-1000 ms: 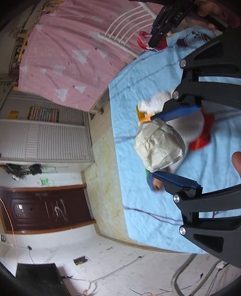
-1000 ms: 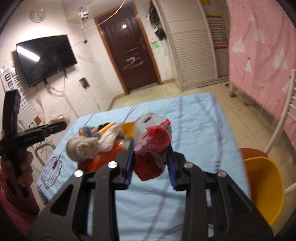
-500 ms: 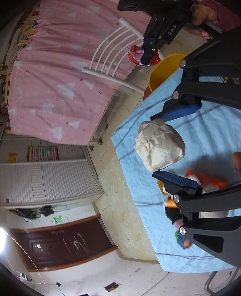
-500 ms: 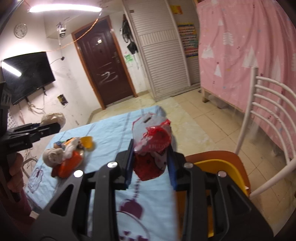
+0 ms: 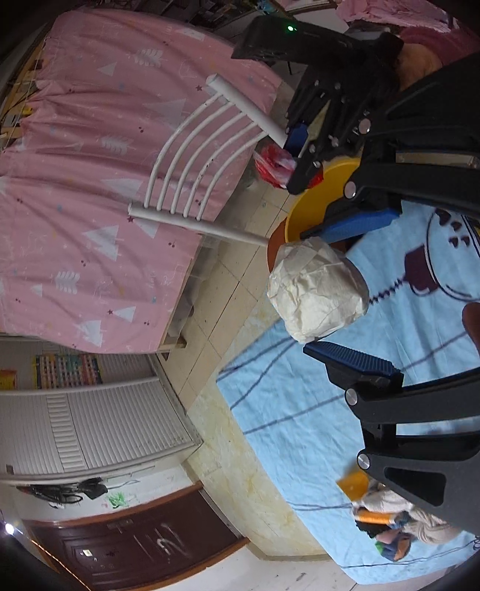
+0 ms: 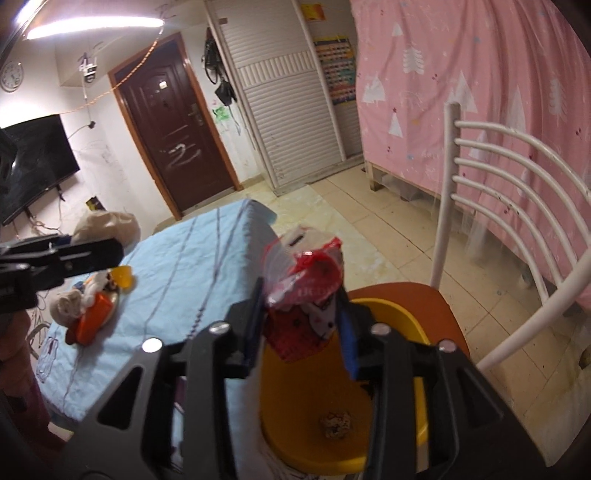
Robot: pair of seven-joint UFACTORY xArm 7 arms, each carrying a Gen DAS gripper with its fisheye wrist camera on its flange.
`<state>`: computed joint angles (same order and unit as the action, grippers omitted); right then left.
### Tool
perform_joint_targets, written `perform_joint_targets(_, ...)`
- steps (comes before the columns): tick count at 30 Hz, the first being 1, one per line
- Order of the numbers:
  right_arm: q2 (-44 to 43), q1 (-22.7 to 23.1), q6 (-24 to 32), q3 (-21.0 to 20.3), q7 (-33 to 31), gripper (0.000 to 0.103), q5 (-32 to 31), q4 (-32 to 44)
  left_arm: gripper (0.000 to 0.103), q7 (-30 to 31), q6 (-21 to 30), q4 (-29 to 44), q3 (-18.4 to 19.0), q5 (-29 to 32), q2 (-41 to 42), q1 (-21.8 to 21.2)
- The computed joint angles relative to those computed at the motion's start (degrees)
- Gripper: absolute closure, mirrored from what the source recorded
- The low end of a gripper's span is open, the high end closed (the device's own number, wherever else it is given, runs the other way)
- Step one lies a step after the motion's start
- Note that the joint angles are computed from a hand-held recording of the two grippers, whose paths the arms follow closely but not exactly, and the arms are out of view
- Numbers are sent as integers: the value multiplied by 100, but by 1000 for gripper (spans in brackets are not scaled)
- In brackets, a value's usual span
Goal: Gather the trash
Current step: 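Carry both items over the yellow bin and open both tools to drop them, then move both open tools back over the pile on the bed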
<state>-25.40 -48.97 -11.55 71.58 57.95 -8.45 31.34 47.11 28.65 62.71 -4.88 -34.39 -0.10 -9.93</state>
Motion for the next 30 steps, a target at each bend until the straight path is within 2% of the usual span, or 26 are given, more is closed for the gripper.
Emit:
perform_joint_targets(2,-20,-10,-82,-15,24,38,34,-99,57,-170,-20,51,-66,141,73,-65)
perform_joint_targets(3,-57,-1,-118,-26,37,36,65,-150,57,-215,-23,64,-87,177,98,-84)
perform_joint_targets(13,-628,518,-346,-688,301,34,561,-857,56,-701,-36,370,-373,802,601,-341)
perform_joint_targets(15,-747,649,-331,-817,333,33,631,-968,52,-813,18,431,-417,910,682,-375)
perform_joint_targets(17,-839,724,-344,-874,377,33,680,-1038,41,-884,9,431,-456,963,702,-397)
perform_joint_targets(19,-906,788,-350,-954,393,33,704,-1090,40,-921,-54,376,-483,988,670,-415)
perform_joint_targets(25,-847,716,-390,-933,365,33,699,-1017,40,-881,-128,192,-464,855,457,-400)
perform_joint_targets(30,-724,614,-311,-741,273,30,625,-759,40,-540,-89,34,-348,430,150,-327)
